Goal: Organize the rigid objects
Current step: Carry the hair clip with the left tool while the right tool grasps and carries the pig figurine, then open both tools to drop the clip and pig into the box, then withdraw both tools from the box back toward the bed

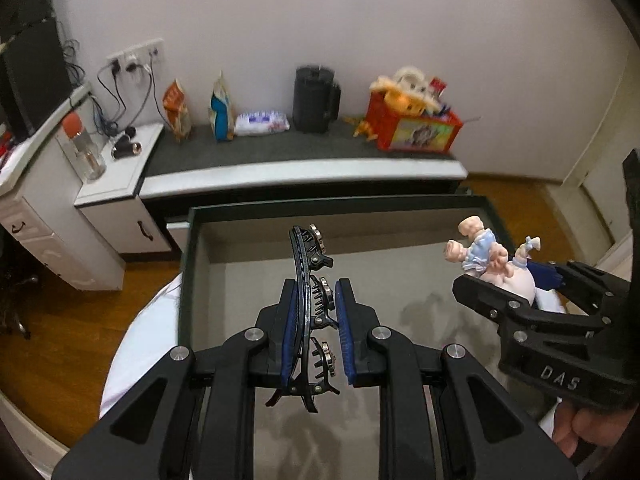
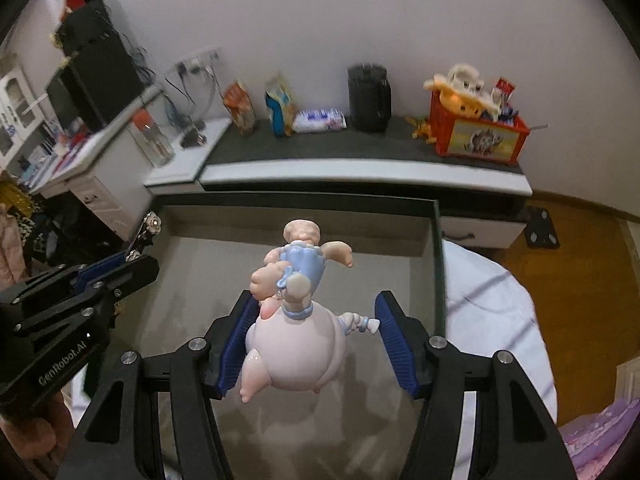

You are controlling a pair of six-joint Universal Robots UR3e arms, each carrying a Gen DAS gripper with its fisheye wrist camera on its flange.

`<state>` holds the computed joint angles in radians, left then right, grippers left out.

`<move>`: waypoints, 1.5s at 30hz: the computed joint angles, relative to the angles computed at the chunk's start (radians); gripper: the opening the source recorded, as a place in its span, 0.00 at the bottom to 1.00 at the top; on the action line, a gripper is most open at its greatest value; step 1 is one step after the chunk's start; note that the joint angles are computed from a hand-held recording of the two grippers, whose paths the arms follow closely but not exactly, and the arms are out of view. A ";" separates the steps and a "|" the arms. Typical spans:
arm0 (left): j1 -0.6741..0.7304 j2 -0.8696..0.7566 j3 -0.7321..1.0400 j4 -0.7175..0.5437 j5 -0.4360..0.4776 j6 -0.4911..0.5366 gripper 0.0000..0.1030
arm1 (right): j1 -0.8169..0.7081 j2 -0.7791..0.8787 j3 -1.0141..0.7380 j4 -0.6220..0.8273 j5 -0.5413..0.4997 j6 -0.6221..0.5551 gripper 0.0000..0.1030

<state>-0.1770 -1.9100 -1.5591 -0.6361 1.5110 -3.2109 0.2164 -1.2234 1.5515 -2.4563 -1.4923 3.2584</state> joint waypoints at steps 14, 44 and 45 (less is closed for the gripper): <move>-0.008 -0.075 0.066 -0.044 0.060 -0.042 0.84 | -0.002 0.047 -0.045 0.025 -0.047 -0.005 0.81; -0.703 1.115 -0.612 -0.413 0.677 -0.591 1.00 | 0.667 -1.003 0.687 0.076 -0.514 0.480 1.00; -0.723 1.121 -0.617 -0.430 0.685 -0.613 1.00 | 0.688 -1.002 0.691 0.083 -0.527 0.499 1.00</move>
